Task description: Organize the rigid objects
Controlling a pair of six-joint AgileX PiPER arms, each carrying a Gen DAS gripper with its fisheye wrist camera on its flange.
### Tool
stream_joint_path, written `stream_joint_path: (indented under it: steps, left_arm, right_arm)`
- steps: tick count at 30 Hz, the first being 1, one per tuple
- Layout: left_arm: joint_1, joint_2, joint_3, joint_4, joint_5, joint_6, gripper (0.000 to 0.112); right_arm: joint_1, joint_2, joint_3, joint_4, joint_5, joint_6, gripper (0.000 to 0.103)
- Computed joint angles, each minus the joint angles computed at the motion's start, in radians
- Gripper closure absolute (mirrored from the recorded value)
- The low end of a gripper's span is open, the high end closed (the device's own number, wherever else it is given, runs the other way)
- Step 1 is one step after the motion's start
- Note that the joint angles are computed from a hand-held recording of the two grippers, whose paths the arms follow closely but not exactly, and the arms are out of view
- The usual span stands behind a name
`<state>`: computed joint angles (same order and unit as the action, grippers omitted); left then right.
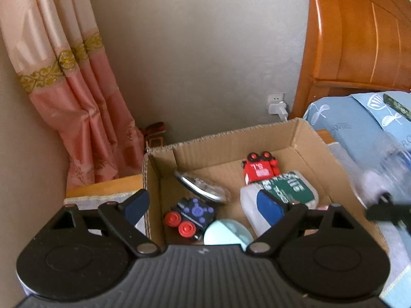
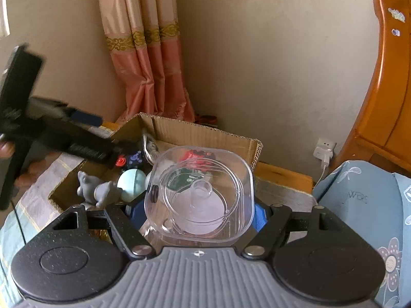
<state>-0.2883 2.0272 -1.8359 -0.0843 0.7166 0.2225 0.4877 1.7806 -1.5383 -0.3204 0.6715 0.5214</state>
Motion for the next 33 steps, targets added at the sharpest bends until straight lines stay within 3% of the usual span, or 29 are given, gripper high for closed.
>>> stream_joint_path:
  steps: [11,13,16,25,27,30,33]
  left_arm:
    - [0.037,-0.229,0.3,-0.121,-0.112,0.155,0.017]
    - [0.043,-0.265,0.338,-0.138,-0.121,0.177,0.017]
    - [0.051,-0.319,0.403,-0.165,-0.154,0.212,0.015]
    - [0.063,-0.495,0.578,-0.219,-0.194,0.218,0.015]
    - [0.06,-0.548,0.621,-0.201,-0.193,0.173,0.015]
    - [0.027,-0.628,0.673,-0.04,-0.147,-0.062,0.012]
    - [-0.004,-0.712,0.762,0.055,-0.152,-0.216,0.011]
  right_arm:
    - [-0.056,0.24,-0.334,0.101,0.101,-0.06,0.023]
    - [-0.06,0.259,-0.364,0.102,0.115,-0.042,0.013]
    - [-0.043,0.215,-0.308,0.041,0.086,0.027,0.0]
    - [0.076,0.018,-0.172,-0.103,0.18,0.201,0.0]
    - [0.139,-0.039,-0.12,-0.187,0.227,0.307,0.0]
    - [0.274,-0.11,-0.029,-0.338,0.328,0.497,0.0]
    - [0.422,-0.126,0.033,-0.445,0.467,0.67,0.0]
